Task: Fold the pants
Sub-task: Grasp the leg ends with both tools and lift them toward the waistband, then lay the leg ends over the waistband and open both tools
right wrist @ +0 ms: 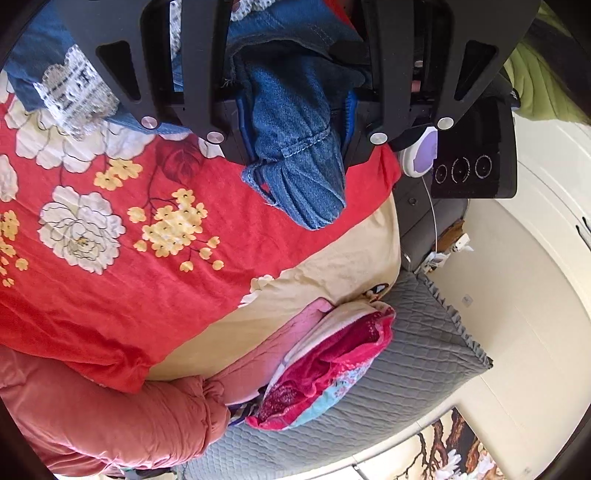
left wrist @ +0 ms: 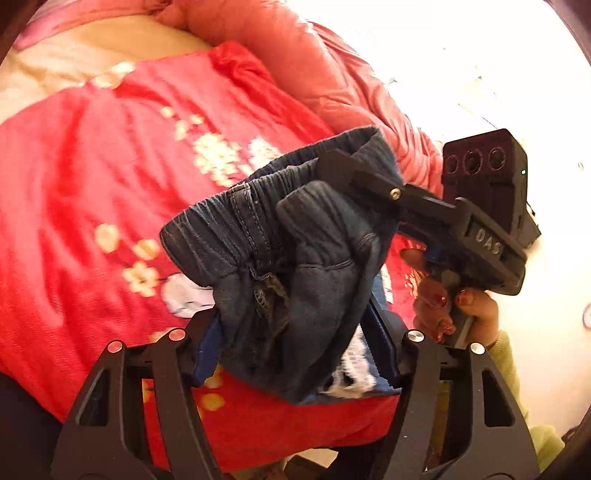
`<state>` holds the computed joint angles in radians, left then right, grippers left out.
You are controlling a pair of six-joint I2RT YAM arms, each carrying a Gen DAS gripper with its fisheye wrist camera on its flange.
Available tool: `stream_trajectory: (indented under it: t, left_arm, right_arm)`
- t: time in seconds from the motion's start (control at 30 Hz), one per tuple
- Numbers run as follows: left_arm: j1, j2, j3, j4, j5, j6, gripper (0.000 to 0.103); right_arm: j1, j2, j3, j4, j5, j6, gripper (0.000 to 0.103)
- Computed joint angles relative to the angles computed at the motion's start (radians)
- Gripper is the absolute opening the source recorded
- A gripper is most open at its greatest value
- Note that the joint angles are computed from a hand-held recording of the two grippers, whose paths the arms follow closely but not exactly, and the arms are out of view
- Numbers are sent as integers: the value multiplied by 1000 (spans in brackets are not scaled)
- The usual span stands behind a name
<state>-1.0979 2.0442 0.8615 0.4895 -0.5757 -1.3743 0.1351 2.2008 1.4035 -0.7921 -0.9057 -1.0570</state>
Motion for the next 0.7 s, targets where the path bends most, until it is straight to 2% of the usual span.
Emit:
stream_trajectory:
  t: [0.23,0.4,0.5,0.53,0.63,0.7]
  left_arm:
    - [8,74,236,-160,31,114,58]
    - [10,155,388,-225,46,181,58]
    - [15,191,430,-172,99,245,59]
    - [18,208,446,-140,149,288,61]
    - [26,223,424,-24,249,334,63]
    - [19,209,400,-2,231,343,63]
  right_arm:
    - [-128,46,101,-130,-54,-96,37]
    - [-215,110,192,-233,-96,-176,41]
    - [-268,145,240,-311,-119,-244,59]
    - [-293,148,242,-313,-124,-250,70]
    - [-362,163,251,-307,-147,-258,77]
    - [-412,141,206,-200,-139,-198,78]
